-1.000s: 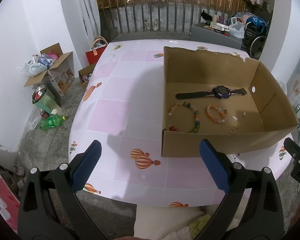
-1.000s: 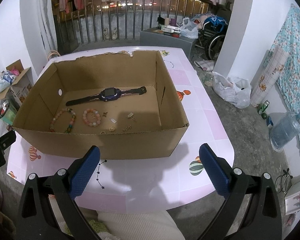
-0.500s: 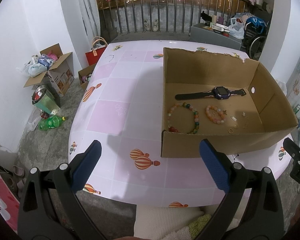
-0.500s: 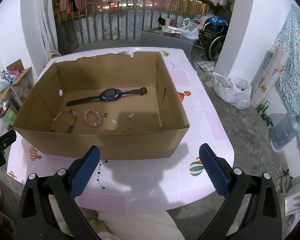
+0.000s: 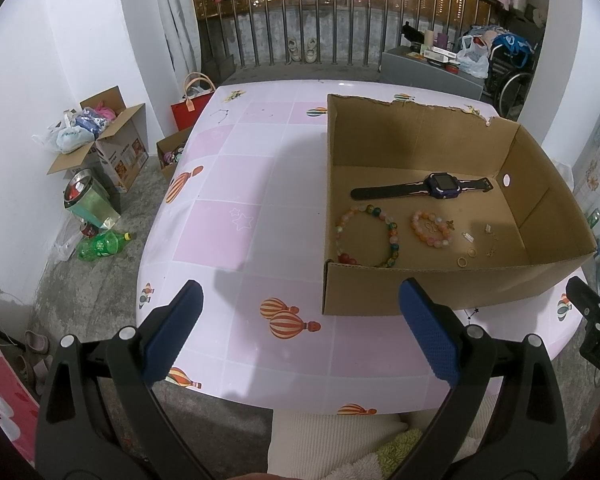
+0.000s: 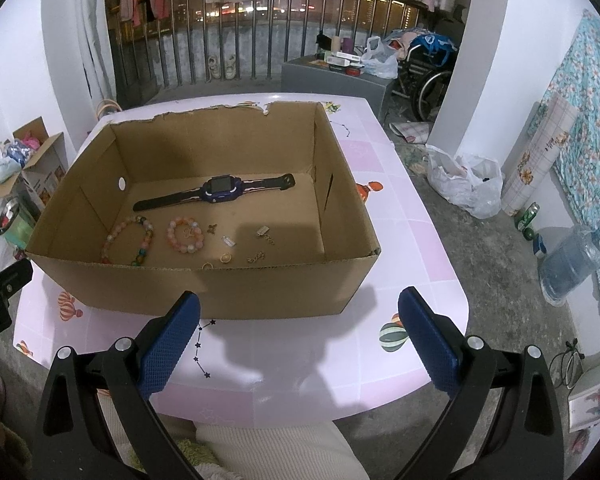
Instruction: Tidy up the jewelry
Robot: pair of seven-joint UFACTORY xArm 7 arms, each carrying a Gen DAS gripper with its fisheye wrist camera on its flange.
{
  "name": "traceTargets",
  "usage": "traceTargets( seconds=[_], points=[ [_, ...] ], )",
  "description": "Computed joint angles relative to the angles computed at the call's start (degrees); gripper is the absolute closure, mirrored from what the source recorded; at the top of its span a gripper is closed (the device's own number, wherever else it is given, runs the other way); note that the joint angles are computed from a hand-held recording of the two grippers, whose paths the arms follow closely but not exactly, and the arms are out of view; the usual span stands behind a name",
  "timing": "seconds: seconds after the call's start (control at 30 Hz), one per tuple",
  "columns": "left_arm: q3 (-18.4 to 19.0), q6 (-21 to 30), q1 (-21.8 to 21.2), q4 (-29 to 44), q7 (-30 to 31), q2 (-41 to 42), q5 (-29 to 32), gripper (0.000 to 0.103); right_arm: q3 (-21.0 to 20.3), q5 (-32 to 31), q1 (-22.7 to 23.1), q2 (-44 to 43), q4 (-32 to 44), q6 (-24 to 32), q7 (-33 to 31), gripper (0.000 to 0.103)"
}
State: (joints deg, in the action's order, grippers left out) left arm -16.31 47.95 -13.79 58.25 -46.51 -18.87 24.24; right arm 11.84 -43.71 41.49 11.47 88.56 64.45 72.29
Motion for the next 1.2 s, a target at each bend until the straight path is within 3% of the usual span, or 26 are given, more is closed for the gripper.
traceTargets(
  seconds=[1.2],
  points=[
    [-0.1,-0.4,0.0,-0.1,-0.1,0.1,-0.1,0.008,-0.2,0.0,0.3,0.5,0.7,0.2,-0.1,0.006]
  ],
)
